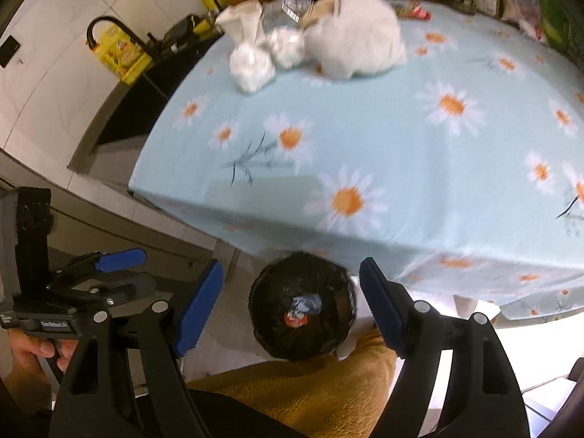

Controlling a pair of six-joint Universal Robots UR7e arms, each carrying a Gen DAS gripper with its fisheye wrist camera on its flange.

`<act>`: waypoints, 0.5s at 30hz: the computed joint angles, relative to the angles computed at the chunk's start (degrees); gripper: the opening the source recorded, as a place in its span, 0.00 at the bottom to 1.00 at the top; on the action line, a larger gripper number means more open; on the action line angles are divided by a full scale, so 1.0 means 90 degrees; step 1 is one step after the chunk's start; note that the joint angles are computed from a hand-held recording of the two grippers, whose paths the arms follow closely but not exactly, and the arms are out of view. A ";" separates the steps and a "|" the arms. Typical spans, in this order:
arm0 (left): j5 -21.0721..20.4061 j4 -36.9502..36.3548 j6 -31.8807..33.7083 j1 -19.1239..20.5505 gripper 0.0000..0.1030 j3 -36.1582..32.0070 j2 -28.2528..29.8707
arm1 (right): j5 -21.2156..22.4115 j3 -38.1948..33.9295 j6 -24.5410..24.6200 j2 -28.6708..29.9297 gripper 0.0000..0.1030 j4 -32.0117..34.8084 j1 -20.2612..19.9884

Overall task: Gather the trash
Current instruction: 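Raise both tools back toward the table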

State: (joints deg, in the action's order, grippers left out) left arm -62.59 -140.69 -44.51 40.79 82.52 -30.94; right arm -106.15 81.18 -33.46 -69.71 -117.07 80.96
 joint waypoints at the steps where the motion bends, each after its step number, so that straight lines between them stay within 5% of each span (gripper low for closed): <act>1: 0.0031 0.0010 0.0079 -0.0006 0.74 -0.0104 0.0023 | -0.0021 -0.0025 -0.0084 -0.0003 0.74 -0.0119 0.0020; 15: 0.0776 0.0723 0.1110 0.0111 0.74 -0.2201 0.0809 | 0.0397 -0.1115 -0.0215 0.0266 0.74 -0.0110 -0.0072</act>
